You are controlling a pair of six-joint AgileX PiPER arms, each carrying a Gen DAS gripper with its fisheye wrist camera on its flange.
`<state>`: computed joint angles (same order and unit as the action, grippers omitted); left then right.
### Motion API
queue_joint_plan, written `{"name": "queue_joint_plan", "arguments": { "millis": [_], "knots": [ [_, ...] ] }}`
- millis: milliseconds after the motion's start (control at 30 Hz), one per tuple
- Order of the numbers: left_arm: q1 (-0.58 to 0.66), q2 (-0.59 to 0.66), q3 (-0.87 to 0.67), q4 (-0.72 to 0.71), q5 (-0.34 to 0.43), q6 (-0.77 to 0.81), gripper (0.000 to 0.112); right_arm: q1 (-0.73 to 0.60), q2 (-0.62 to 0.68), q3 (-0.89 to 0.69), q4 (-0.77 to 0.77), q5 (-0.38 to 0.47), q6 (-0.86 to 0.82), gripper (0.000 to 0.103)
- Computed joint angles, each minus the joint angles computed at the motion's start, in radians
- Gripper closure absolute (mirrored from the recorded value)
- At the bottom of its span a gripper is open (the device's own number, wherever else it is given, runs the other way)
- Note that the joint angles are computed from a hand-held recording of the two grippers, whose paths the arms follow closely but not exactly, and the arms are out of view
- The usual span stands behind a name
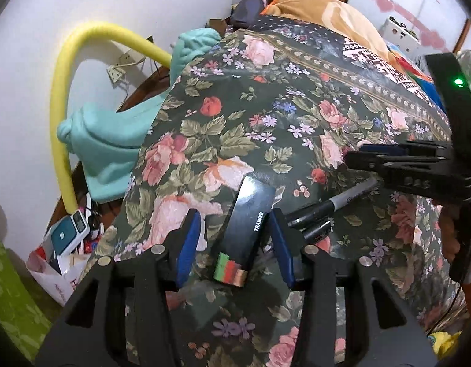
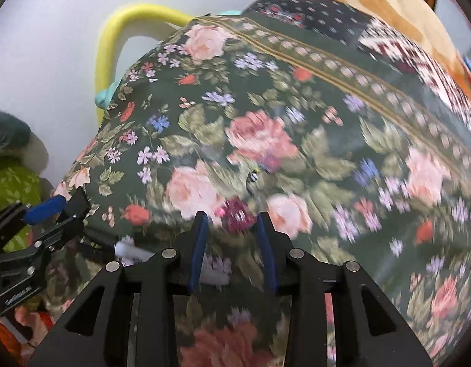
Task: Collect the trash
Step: 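Lower the left tool onto the black TRAINER box and close it, then close the right tool on the purple hair tie while left holds the box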
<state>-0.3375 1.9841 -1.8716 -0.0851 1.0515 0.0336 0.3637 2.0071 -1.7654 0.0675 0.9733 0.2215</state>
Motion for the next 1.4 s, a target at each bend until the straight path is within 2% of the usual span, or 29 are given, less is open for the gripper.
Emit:
{"name": "queue_joint_plan", "arguments": {
  "millis": [167,233,267,367,400,433,467,700,933,1067,1133,1167,1200,1267,1400],
  "knots": [
    [0.005,-0.002,0.004,-0.006,-0.017,0.029,0.068,0.061,0.011,0.013,-0.121,-0.045,0.033,0.073],
    [0.003,-0.01,0.018,0.009,-0.03,0.017,0.077,0.052,-0.001,0.04,-0.088,-0.076,0.024,0.077],
    [0.004,-0.013,0.02,0.016,-0.03,0.01,0.086,0.045,-0.004,0.049,-0.069,-0.085,0.02,0.079],
    [0.023,-0.011,0.008,-0.02,-0.009,0.007,0.088,0.022,-0.021,0.064,-0.023,-0.091,0.018,0.083],
    [0.031,-0.011,0.002,-0.032,0.001,-0.002,0.088,0.017,-0.029,0.066,-0.022,-0.091,0.02,0.088],
    [0.034,-0.015,0.003,-0.035,0.003,-0.009,0.088,0.009,-0.041,0.072,-0.014,-0.09,0.013,0.099],
    [0.037,-0.02,0.004,-0.036,0.006,-0.019,0.088,0.008,-0.052,0.075,-0.018,-0.081,0.021,0.103],
    [0.042,-0.1,0.034,-0.053,0.016,-0.058,0.088,0.011,-0.172,0.132,-0.035,-0.075,0.039,0.103],
    [0.022,-0.207,0.073,-0.032,0.024,-0.101,0.088,0.016,-0.374,0.244,-0.043,-0.052,0.059,0.103],
    [0.01,-0.27,0.111,-0.014,0.014,-0.122,0.088,0.075,-0.355,0.199,-0.144,-0.017,0.128,0.103],
    [0.006,-0.295,0.133,-0.005,0.003,-0.132,0.088,0.076,-0.361,0.2,-0.168,0.006,0.136,0.1],
    [0.007,-0.302,0.14,-0.003,0.0,-0.136,0.088,0.071,-0.344,0.183,-0.171,0.028,0.134,0.094],
    [0.007,-0.309,0.148,0.002,-0.003,-0.142,0.088,0.066,-0.325,0.165,-0.172,0.051,0.134,0.082],
    [0.01,-0.316,0.16,0.01,-0.01,-0.148,0.088,0.043,-0.311,0.167,-0.15,0.044,0.125,0.067],
    [0.013,-0.307,0.175,0.04,-0.036,-0.151,0.088,0.015,-0.271,0.164,-0.129,0.017,0.102,0.066]
  ]
}}
